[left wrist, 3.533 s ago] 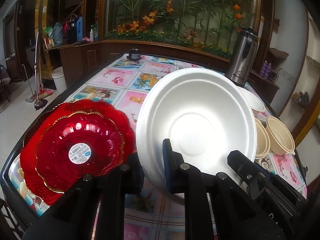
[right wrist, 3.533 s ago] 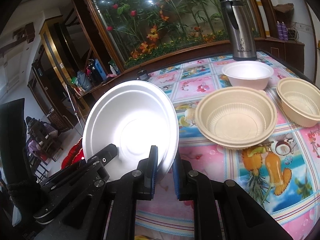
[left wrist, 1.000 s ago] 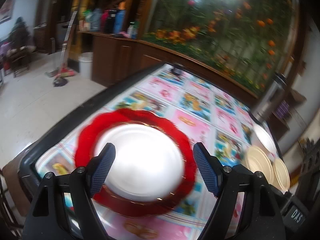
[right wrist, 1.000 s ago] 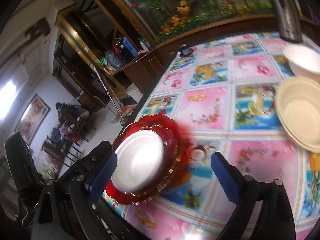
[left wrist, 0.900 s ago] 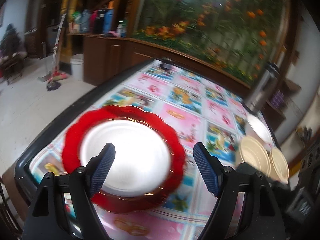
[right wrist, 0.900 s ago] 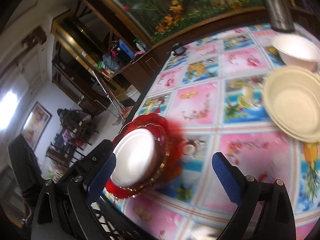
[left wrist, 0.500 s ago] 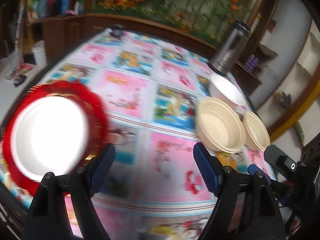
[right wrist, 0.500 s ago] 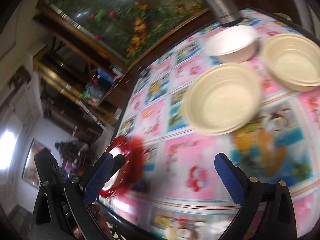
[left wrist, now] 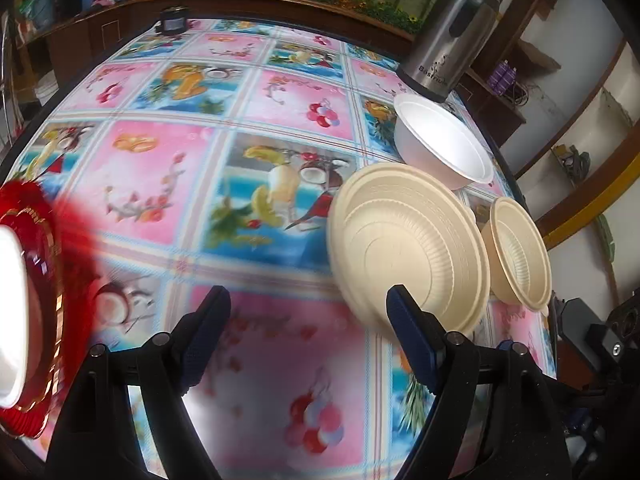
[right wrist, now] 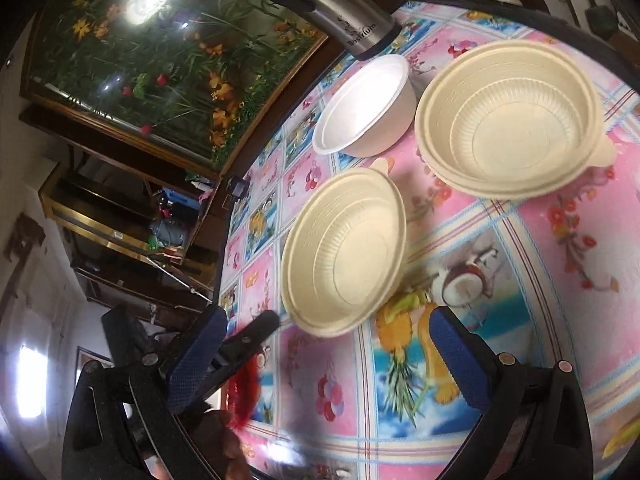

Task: Organize plates and bowls
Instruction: 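Grasp a beige bowl rim with the left tool while the right tool grasps another beige bowl, then lift and carry the beige bowls toward the red plate stack with both tools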

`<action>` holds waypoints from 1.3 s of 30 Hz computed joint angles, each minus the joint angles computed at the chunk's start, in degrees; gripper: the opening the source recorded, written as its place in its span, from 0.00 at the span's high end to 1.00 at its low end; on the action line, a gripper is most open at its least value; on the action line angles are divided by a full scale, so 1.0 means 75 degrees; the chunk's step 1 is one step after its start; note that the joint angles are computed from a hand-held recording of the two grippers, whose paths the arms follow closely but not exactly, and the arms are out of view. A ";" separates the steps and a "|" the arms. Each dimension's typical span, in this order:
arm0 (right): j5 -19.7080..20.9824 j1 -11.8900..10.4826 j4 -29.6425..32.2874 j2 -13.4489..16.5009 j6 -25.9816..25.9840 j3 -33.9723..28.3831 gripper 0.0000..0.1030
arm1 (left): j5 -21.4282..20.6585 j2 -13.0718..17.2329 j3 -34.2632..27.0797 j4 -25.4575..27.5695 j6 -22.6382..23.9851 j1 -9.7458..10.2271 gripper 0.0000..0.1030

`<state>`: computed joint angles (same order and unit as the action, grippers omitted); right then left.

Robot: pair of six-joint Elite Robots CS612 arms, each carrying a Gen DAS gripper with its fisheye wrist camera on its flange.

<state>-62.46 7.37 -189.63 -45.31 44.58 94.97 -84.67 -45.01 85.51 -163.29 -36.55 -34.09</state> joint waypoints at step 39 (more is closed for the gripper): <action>-0.1308 0.0136 0.2575 0.0346 -0.0915 -0.1035 0.59 | 0.0706 0.0700 -0.1131 0.1094 0.0413 -0.0086 0.85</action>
<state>-72.27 8.39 -170.32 -42.71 37.72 87.20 -79.38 -39.76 77.02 -155.09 -33.45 -34.74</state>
